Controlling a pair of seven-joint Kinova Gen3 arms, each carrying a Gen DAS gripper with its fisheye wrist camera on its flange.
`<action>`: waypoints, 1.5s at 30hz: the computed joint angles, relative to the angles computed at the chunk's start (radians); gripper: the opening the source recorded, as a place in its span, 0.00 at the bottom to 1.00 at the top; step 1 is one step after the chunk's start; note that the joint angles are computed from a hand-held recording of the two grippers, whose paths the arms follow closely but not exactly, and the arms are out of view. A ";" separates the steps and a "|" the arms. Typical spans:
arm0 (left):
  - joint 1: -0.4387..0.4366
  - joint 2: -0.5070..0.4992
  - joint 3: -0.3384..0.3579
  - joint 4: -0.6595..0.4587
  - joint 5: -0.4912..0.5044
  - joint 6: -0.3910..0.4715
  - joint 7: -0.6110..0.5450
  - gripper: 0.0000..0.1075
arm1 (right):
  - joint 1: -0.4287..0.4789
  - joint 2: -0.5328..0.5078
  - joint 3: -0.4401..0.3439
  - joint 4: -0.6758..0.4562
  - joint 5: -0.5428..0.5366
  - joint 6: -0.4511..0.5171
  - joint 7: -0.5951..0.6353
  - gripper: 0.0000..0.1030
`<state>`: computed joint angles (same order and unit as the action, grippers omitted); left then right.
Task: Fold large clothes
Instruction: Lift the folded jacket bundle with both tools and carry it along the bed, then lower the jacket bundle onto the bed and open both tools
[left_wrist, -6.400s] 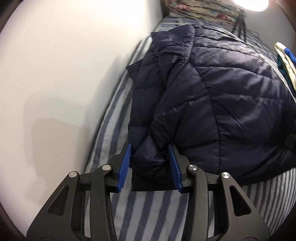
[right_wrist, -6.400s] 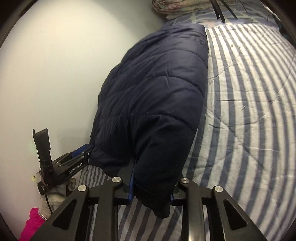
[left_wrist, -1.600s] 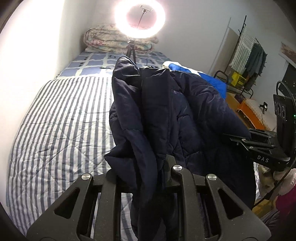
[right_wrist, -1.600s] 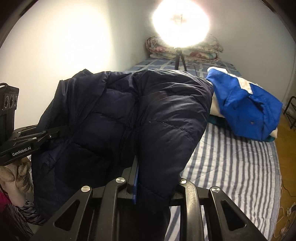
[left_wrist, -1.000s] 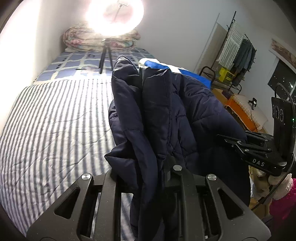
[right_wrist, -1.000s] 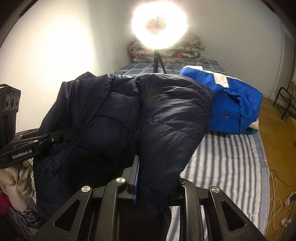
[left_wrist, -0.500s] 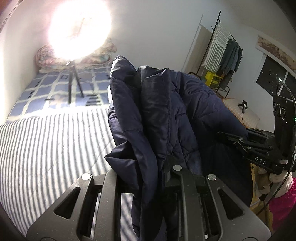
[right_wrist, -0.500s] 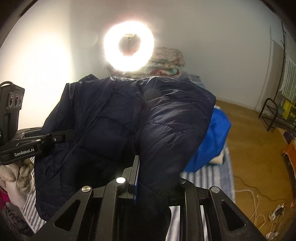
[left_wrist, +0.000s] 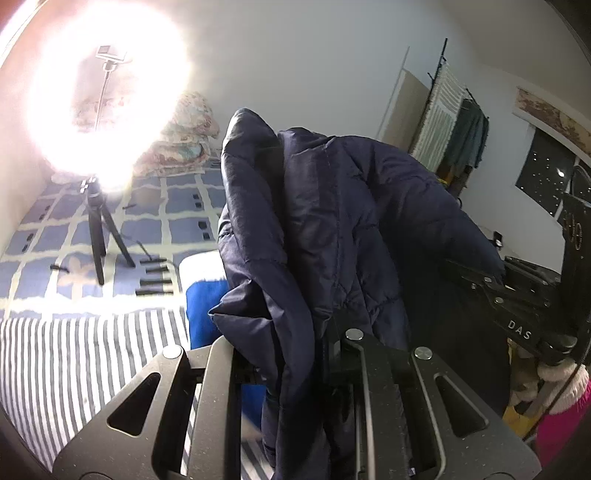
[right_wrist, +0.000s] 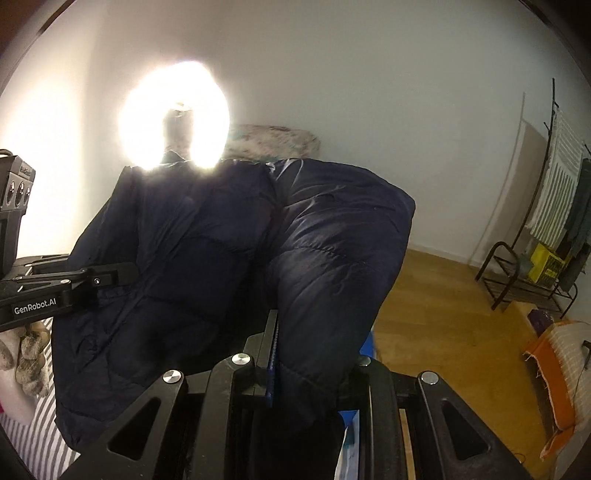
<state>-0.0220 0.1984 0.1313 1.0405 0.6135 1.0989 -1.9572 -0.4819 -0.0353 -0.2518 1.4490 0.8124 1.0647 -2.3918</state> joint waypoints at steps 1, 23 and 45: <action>0.018 0.018 0.000 -0.019 -0.022 -0.013 0.018 0.14 | 0.008 0.012 0.010 -0.006 -0.002 -0.016 0.007 0.19; 0.115 0.198 -0.004 -0.047 -0.300 -0.127 0.224 0.51 | 0.062 0.193 0.214 0.034 -0.025 -0.111 -0.049 0.53; 0.042 -0.247 -0.084 0.178 -0.140 -0.058 0.001 0.65 | -0.053 -0.032 -0.026 0.014 0.093 0.183 -0.275 0.62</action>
